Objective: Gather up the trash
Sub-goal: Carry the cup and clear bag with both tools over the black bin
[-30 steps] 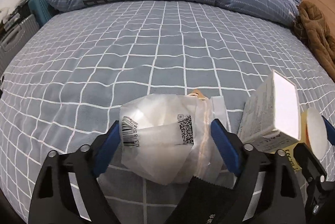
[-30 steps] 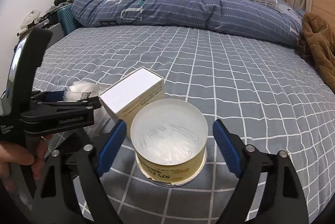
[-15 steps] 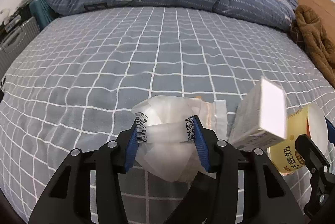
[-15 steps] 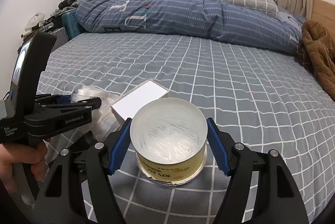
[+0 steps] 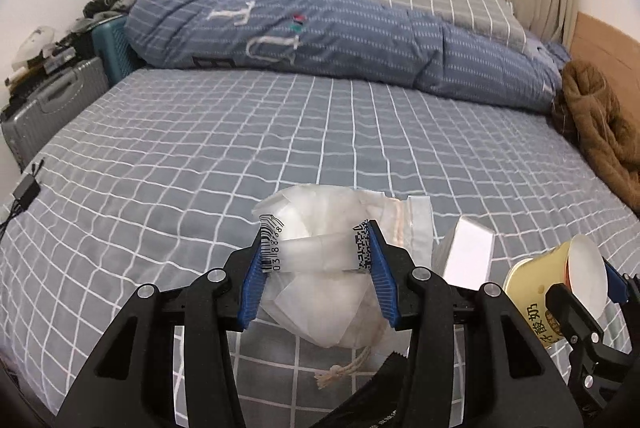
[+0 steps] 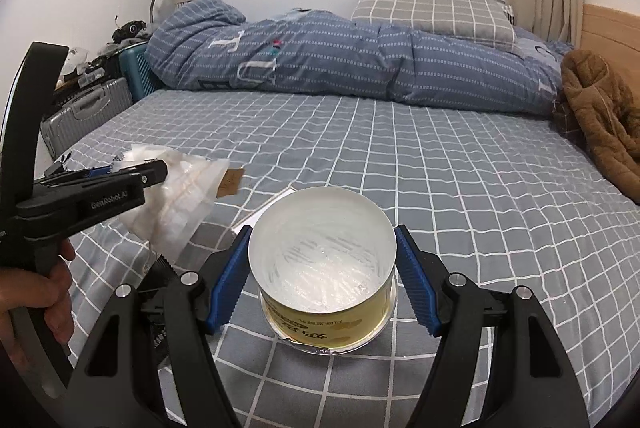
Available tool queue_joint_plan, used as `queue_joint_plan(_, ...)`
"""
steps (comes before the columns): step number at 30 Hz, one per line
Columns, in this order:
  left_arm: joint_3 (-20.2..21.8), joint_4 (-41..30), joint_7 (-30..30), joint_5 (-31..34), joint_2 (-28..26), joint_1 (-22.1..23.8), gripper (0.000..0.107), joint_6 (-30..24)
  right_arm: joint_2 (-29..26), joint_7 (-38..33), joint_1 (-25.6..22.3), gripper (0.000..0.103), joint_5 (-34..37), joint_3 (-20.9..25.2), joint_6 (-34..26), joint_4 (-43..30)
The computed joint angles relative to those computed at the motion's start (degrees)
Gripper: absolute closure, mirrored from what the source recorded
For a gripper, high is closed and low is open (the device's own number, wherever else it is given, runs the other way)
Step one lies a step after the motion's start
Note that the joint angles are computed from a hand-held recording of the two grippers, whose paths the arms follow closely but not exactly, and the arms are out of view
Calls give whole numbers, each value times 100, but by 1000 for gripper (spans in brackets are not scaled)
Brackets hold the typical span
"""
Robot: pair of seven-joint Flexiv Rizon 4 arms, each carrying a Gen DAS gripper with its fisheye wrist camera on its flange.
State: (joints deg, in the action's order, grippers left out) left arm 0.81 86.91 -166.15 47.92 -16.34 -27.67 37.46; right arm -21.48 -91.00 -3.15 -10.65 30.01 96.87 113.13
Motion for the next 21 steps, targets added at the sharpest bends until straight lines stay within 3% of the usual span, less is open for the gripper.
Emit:
queue_joint_plan(12, -207, -64, -213, 394, 345, -195, 61, -453, 177, -23, -714, 36, -30, 673, 136, 88)
queue_joint_plan(21, -426, 48, -128, 227, 428, -249, 61, -613, 289, -236, -1453, 36, 76, 1431, -4, 227)
